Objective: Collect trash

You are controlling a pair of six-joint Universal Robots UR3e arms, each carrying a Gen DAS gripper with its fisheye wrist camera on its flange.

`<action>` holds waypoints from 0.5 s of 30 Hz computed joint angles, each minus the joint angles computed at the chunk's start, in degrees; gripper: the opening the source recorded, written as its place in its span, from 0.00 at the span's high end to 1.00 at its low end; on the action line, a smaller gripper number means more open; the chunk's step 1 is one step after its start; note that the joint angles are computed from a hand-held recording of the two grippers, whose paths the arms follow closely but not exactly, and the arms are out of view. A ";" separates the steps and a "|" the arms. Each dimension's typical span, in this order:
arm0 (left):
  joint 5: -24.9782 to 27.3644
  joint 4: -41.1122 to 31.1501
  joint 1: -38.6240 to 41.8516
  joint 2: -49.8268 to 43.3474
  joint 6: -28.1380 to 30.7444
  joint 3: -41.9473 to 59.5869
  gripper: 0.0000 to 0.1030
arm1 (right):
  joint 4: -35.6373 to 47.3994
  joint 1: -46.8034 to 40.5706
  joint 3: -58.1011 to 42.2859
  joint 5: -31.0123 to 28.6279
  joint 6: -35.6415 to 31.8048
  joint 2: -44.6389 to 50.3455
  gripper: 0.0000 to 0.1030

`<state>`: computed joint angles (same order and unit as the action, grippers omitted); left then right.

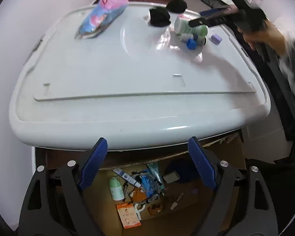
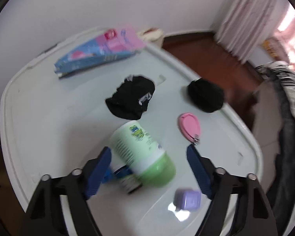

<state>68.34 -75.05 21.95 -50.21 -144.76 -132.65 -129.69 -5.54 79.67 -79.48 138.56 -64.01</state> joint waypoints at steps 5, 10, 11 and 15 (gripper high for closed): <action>-0.97 0.43 0.15 -1.34 -0.55 -0.37 0.20 | 14.63 1.65 -16.47 -2.06 -3.65 11.27 0.41; -1.26 -0.05 0.15 -1.39 -0.29 -0.16 0.20 | 14.16 1.05 -15.79 -1.58 3.61 9.26 0.48; -1.14 0.13 0.13 -1.10 -0.24 -0.23 0.20 | 12.44 0.68 -12.48 -1.18 5.73 7.02 0.49; -2.51 -0.08 1.15 -0.95 -1.12 1.20 0.20 | 10.73 -7.05 2.65 13.00 10.71 -4.96 0.49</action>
